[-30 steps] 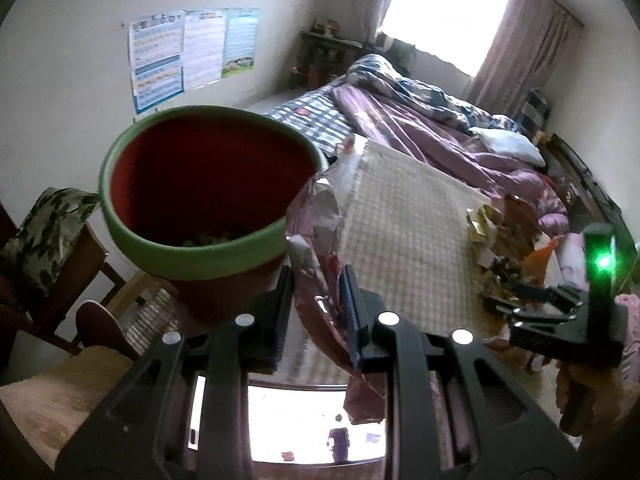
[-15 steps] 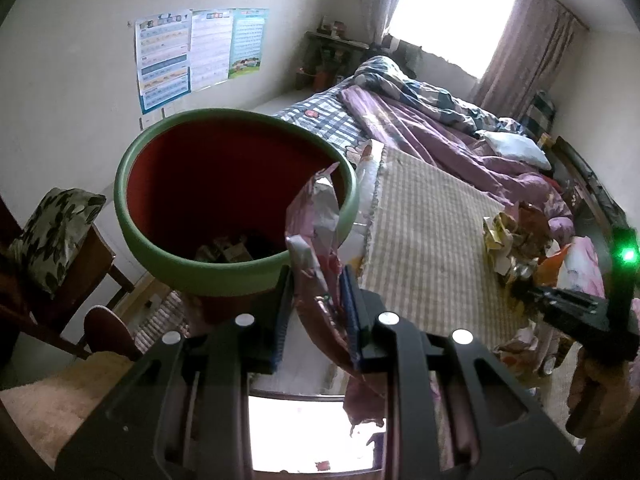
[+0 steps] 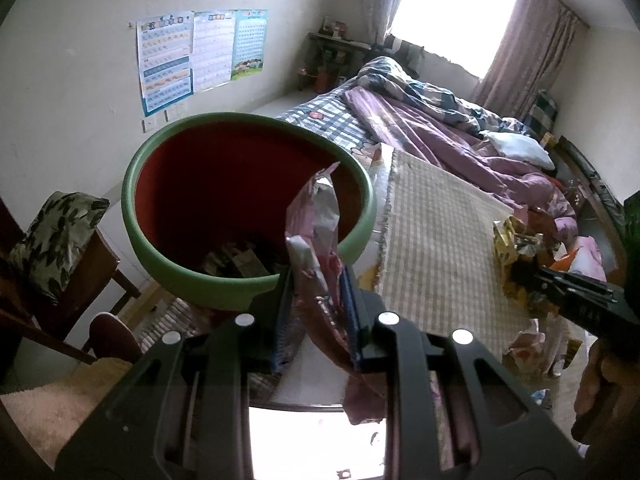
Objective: Collect trash
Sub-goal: 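Carry both wrappers over the bucket and release them inside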
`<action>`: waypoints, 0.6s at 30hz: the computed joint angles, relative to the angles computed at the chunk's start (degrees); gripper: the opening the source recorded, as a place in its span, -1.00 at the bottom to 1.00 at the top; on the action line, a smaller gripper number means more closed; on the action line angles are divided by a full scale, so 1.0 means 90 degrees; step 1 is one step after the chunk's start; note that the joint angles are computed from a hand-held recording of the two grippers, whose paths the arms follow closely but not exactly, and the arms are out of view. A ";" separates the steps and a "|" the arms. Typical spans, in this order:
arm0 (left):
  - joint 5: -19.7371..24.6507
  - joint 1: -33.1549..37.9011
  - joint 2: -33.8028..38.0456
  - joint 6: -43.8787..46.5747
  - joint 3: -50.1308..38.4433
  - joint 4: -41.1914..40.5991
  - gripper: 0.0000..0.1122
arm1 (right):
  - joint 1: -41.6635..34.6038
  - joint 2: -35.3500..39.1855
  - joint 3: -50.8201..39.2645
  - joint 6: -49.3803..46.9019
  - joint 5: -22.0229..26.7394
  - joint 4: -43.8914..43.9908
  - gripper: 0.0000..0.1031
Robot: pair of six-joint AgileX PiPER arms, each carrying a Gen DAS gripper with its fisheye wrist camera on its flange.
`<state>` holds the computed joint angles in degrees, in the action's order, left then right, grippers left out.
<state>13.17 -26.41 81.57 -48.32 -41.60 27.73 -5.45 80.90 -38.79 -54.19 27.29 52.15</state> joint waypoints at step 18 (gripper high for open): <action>-0.0028 0.0452 0.0162 0.1380 -0.0160 -0.0994 -0.59 | 0.1048 0.0419 -0.0390 -0.0011 -0.0067 0.0707 -0.75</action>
<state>12.93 -22.35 83.03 -35.90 -43.04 18.78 3.98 84.67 -42.29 -54.29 26.69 58.52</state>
